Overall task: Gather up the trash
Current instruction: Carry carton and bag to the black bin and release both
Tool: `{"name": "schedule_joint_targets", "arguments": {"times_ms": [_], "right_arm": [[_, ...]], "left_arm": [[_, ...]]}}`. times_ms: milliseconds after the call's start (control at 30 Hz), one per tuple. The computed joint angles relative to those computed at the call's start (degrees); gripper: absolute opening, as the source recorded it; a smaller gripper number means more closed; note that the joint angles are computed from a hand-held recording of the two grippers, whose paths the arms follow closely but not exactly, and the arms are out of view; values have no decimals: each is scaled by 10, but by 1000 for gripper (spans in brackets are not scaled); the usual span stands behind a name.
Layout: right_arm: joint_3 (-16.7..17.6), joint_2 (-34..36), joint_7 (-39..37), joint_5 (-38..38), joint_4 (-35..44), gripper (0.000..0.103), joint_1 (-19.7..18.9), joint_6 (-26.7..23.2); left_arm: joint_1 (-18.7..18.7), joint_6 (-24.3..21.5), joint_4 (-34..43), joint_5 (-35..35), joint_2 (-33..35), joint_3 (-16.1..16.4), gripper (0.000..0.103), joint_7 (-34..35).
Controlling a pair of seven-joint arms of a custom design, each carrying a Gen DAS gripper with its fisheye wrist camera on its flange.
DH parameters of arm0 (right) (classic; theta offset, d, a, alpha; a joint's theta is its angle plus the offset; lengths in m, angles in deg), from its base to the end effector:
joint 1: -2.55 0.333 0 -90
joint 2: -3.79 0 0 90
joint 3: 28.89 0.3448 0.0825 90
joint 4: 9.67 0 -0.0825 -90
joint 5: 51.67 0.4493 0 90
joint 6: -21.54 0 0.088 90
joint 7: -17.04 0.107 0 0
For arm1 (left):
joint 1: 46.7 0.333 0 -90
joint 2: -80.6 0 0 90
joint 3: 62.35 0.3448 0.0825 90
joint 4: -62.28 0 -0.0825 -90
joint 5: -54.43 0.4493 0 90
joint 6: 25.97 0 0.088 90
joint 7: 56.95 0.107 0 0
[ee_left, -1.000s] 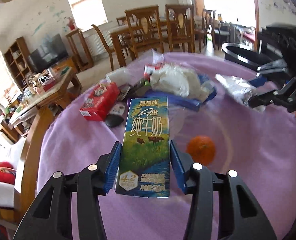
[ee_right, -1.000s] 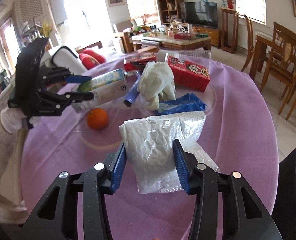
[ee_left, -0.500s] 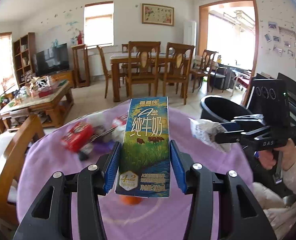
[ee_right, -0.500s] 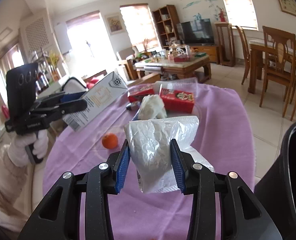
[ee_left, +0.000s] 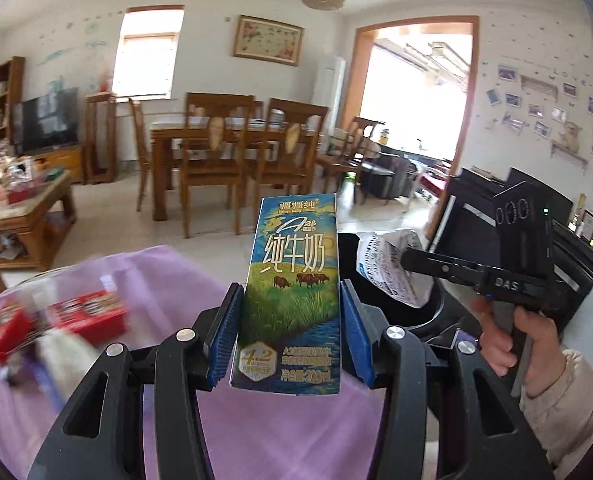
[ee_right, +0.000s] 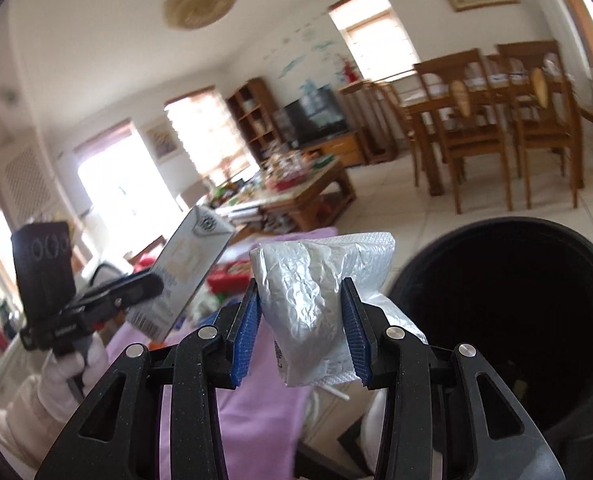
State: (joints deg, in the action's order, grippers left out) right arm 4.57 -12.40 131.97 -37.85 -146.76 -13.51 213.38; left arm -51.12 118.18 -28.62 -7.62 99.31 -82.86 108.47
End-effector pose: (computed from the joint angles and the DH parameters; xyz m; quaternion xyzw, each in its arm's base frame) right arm 0.5251 0.1619 0.5497 -0.4848 0.6677 -0.2491 0.5071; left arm 0.7138 -0.2839 0.5302 -0.2540 0.8146 -0.5155 0.0792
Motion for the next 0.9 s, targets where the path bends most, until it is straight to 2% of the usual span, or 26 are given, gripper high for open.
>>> {"name": "schedule_joint_targets", "arguments": {"times_ms": [100,233,267,400,433,533,833,900], "right_arm": [[-81,-20,15,11,-47,40,64,33],[-137,-43,15,45,-95,40,102,59],[-139,-43,11,55,-101,40,104,65],[-188,-44,10,76,-128,40,144,91],[-214,-44,18,69,-136,40,164,96],[-238,-47,22,79,-151,40,180,105],[-227,-34,15,125,-148,41,185,101],[-198,-28,-2,158,-134,43,164,91]], "left_arm": [[-21,5,14,20,19,-10,48,-14],[-49,15,31,55,45,-23,48,-43],[-54,15,38,66,53,-25,48,-52],[-73,16,66,121,84,-31,48,-103],[-79,20,71,137,91,-30,48,-117],[-81,19,82,168,105,-35,48,-151],[-85,25,96,236,123,-45,48,-212],[-82,21,96,243,124,-48,48,-219]]}}
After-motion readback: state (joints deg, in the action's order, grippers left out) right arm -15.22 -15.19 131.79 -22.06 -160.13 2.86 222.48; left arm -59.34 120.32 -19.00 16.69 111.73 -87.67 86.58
